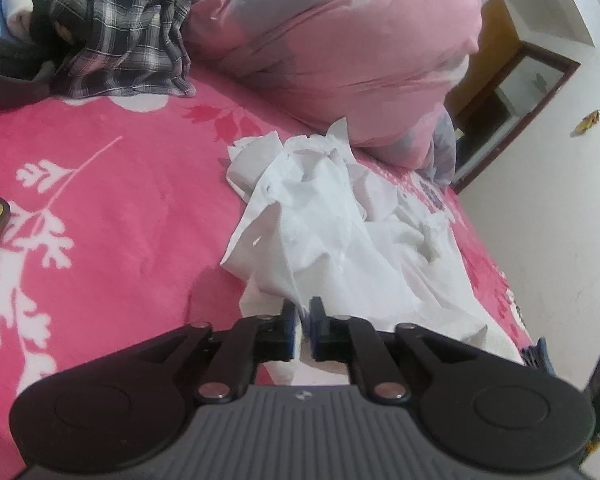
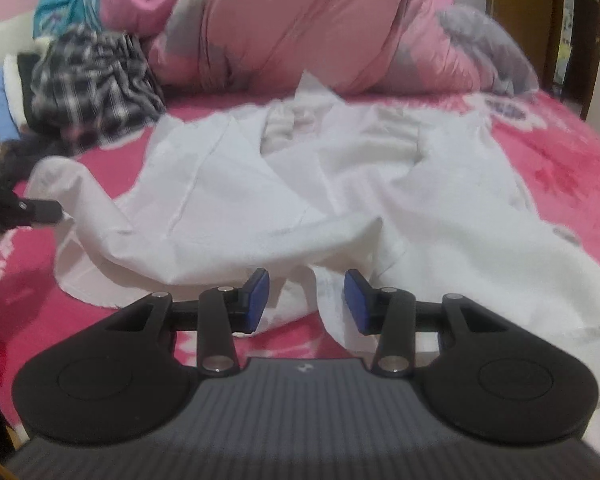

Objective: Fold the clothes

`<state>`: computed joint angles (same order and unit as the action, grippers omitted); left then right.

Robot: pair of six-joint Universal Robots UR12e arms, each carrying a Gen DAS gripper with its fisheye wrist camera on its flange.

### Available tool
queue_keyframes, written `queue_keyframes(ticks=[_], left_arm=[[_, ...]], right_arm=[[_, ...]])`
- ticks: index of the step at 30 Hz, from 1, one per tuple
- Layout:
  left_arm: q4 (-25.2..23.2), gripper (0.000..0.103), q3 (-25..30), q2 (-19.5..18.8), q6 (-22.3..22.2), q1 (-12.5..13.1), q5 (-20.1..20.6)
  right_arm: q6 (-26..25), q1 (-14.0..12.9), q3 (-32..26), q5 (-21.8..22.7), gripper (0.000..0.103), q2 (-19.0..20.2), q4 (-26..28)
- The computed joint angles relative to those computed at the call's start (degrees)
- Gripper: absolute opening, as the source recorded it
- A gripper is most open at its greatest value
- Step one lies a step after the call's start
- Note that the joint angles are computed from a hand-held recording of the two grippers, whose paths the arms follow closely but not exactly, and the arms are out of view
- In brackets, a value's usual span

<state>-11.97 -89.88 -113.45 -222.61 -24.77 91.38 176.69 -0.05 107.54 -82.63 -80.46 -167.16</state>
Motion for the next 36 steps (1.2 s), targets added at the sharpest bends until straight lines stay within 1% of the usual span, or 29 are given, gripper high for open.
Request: queue_keyframes(ticks=[1,2,3,4,5,6,7,8,9,11,12,13,14,15,16,19,24,29,32,36], left_arm=[[-0.34,0.026,0.00,0.01,0.30,-0.07,0.03],[-1.05,0.038,0.05,0.05,0.74,-0.19,0.17],[-2.00,0.044,0.15,0.08,1.26,-0.34,0.38],[-2.94,0.052,0.27,0.08,1.62,-0.50,0.70],[-3.86,0.055,0.41,0.06,1.87,-0.69,1.07],[-4.80,0.056,0.59,0.01,2.16,-0.87,1.46],[-5.70,0.057,0.72,-0.04,2.36,-1.03,1.78],[-6.49,0.057,0.85,-0.11,2.31,-1.14,1.99],[-6.98,0.057,0.92,-0.19,2.24,-1.25,2.31],[-7.65,0.052,0.93,-0.37,2.17,-1.50,3.15],[-8.13,0.049,1.01,-0.44,2.46,-1.68,3.86],[-8.73,0.037,1.17,-0.49,2.94,-1.90,4.80],[-9.53,0.018,1.37,-0.48,3.50,-2.05,5.46],[-10.34,0.011,1.52,-0.39,3.98,-2.04,5.48],[-10.59,0.009,1.50,-0.25,4.03,-1.95,5.15],[-9.39,0.006,0.88,0.35,4.10,-1.85,4.37],[-7.65,0.004,-0.32,2.17,6.50,-2.23,4.81],[-5.77,0.003,-2.36,4.87,7.53,-2.26,4.32],[-6.23,0.003,-3.39,6.30,8.16,-2.20,3.96],[-8.57,0.003,-3.94,7.17,9.16,-2.45,4.79]], right_arm=[[0.27,-0.04,-0.19,-0.06,0.041,0.26,0.58],[0.40,-0.10,-0.32,0.09,0.041,0.54,0.86],[0.59,-0.22,-0.34,0.44,0.040,0.79,0.81],[1.09,-0.40,-0.38,1.01,0.040,1.02,0.98],[1.90,-0.60,-0.42,1.59,0.039,1.22,1.19],[2.84,-0.80,-0.42,2.08,0.037,1.40,1.23],[3.54,-0.93,-0.41,2.28,0.028,1.55,1.23],[4.05,-1.02,-0.38,2.25,0.016,1.68,1.19],[4.59,-1.07,-0.22,2.07,0.010,1.70,0.84],[5.56,-1.45,0.54,2.81,0.003,1.25,-0.60],[5.79,-1.70,1.03,3.52,0.003,0.89,-1.42],[5.52,-1.85,1.47,3.89,0.003,0.46,-2.03],[4.87,-1.95,1.89,4.02,0.002,-0.04,-2.49],[4.22,-2.05,2.30,4.15,0.002,-0.53,-2.95],[3.78,-2.26,2.76,4.61,0.002,-1.10,-3.25],[3.06,-3.21,4.14,6.82,0.002,-2.98,-3.58],[1.55,-4.75,6.24,11.13,0.002,-6.11,-2.03],[-3.57,-5.75,7.97,15.65,0.002,-9.18,3.90],[-6.60,-5.51,8.83,16.60,0.002,-10.62,7.47],[-9.90,-4.55,9.47,16.67,0.002,-11.87,11.28]])
